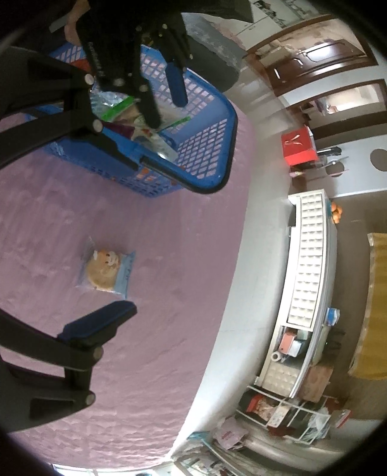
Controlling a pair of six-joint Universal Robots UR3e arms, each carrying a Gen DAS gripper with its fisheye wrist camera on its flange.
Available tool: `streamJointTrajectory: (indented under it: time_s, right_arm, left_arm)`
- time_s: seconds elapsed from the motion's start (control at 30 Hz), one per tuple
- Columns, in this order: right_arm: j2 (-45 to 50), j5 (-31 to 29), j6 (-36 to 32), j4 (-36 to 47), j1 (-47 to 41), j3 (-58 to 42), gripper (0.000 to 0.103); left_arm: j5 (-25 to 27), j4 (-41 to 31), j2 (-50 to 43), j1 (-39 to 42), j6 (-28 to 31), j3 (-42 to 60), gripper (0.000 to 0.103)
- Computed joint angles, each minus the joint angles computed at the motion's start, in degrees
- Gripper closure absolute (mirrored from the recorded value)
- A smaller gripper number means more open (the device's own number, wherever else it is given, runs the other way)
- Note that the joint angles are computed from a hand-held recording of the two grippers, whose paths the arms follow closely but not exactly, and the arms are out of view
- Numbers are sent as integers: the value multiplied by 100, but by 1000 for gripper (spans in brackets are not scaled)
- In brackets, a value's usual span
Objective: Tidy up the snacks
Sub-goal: 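Move the right gripper to the round bun bag and grasp it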
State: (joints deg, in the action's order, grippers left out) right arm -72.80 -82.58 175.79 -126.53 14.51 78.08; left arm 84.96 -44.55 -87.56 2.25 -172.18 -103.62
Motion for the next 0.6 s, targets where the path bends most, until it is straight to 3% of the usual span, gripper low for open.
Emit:
streamJointTrajectory:
  time_s: [0.1,0.37,0.5,0.6]
  right_arm:
    - [-86,35,18,22,-49,50,15]
    - [-188,52,12,69,-196,164,15]
    - [-36,-51,104,303,-216,37,15]
    - [83,-116,187,342,-253,23,15]
  left_arm:
    - [34,46,165,-82,22,-84,41]
    - [444,-72,340,-277,-100,13,34]
    - [270,-312,290,-125,-72,166,34]
    - [448,-165,175,-148,-184,129,34]
